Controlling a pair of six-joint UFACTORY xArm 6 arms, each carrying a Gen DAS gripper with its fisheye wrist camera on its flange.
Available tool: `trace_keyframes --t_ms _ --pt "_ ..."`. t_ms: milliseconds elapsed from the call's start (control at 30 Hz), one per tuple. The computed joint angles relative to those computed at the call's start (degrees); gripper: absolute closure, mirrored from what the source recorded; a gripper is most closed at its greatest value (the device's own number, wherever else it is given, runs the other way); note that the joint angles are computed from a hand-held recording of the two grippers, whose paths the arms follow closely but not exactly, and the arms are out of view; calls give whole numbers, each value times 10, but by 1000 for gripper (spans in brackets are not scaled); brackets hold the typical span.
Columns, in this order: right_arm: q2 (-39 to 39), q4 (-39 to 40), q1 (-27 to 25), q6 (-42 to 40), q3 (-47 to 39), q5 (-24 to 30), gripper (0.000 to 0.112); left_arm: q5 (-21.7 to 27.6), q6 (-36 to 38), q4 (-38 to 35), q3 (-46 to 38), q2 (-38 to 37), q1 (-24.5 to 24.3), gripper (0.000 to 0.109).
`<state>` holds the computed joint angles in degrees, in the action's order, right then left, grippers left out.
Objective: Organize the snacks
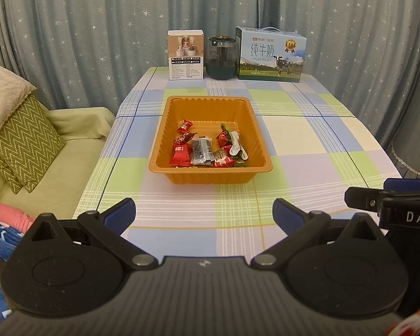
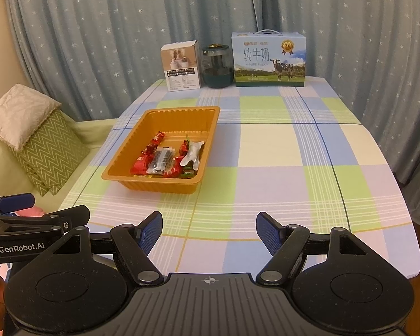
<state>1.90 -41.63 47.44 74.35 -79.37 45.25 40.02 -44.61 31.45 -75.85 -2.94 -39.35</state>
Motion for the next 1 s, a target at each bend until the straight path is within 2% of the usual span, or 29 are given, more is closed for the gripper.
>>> trace_keyframes --t_ms 833,1000 --pt "-2 3 0 2 5 0 39 -7 -4 1 8 1 0 6" --pt "-2 3 0 2 5 0 39 -24 -29 21 24 -7 2 6"
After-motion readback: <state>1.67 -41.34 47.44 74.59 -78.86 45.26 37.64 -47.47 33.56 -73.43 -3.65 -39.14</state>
